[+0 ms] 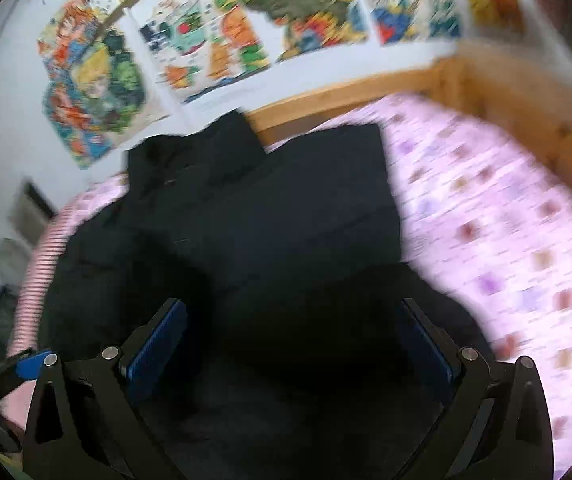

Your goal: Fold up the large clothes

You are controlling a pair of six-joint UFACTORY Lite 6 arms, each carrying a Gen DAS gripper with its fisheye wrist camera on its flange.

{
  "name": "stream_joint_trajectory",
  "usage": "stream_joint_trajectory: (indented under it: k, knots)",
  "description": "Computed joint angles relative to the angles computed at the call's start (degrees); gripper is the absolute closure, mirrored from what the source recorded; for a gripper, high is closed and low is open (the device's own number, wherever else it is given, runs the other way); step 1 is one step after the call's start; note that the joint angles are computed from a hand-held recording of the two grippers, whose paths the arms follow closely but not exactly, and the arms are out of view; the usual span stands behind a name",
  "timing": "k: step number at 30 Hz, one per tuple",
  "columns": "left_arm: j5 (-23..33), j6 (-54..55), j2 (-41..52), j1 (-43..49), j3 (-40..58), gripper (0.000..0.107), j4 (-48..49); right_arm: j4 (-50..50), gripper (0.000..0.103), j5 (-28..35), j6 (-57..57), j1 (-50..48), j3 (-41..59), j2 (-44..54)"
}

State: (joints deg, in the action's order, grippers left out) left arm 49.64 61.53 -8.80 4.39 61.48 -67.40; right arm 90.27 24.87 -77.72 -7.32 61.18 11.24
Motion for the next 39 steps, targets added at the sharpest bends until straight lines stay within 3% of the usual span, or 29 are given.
stream_joint_trajectory:
  k: [6, 8, 13, 14, 17, 21, 24, 26, 28, 29, 31, 32, 34, 35, 39]
  knots:
    - [-2.9, -15.3, -7.8, 12.6, -1.4, 0.018, 11.8, 5.5, 0.001, 5.2, -1.6, -0.8, -1.2, 3.5]
    - [-6.3, -19.6, -9.6, 16.8, -2.4, 0.016, 17.3, 8.3, 0.001, 9.6, -2.9, -2.7, -3.0, 3.5]
    - [-14.1, -20.7, -9.3, 26.0, -5.8, 0.015, 22.9, 13.4, 0.001, 23.7, -8.0, -7.5, -5.4, 6.0]
    - [-14.5, -19.0, -8.3, 28.1, -6.3, 0.015, 21.5, 12.8, 0.001, 23.9, -7.8, -7.4, -5.1, 6.7]
    - [-16.1, -16.6, -5.5, 30.6, -6.3, 0.015, 19.9, 10.9, 0.001, 12.6, -5.4, -2.4, -2.5, 7.3]
    - [-20.1, -16.7, -2.8, 30.5, -7.0, 0.015, 21.9, 3.3, 0.002, 7.1, 5.4, 2.3, 3.4, 11.9]
    - [-21.0, -11.3, -3.4, 31.5, -9.2, 0.015, 16.2, 1.5, 0.005, 2.6, 6.8, 6.5, 2.2, 10.6]
    - [-19.1, -7.7, -3.1, 32.8, -9.2, 0.015, 12.6, -0.4, 0.037, 1.3, 9.4, 8.1, 1.6, 9.7]
    - [-18.7, -7.9, -2.7, 32.8, -8.7, 0.015, 11.9, -4.5, 0.048, -1.1, 13.7, 9.1, 1.5, 8.5]
    - [-18.3, -7.8, -2.6, 32.9, -8.3, 0.015, 11.7, -4.3, 0.061, -1.4, 12.6, 9.1, 0.4, 6.9]
    - [-18.4, -8.6, -2.3, 32.2, -7.2, 0.015, 12.6, -4.7, 0.069, -1.6, 12.2, 8.6, -1.3, 3.1]
    - [-18.7, -8.8, -2.4, 31.8, -6.7, 0.015, 13.0, -5.9, 0.087, -2.3, 12.6, 8.6, -1.9, 0.4]
    - [-19.2, -8.2, -2.5, 31.1, -5.8, 0.015, 12.8, -7.9, 0.089, -2.3, 12.9, 7.4, -2.8, -4.7]
    - [-19.2, -7.6, -2.5, 30.9, -5.4, 0.015, 12.3, -6.0, 0.097, -3.8, 10.3, 7.3, -3.6, -8.2]
    - [-20.4, -9.1, -2.0, 29.2, -3.5, 0.015, 13.4, -8.9, 0.097, -8.7, 9.9, 6.5, -0.8, -14.2]
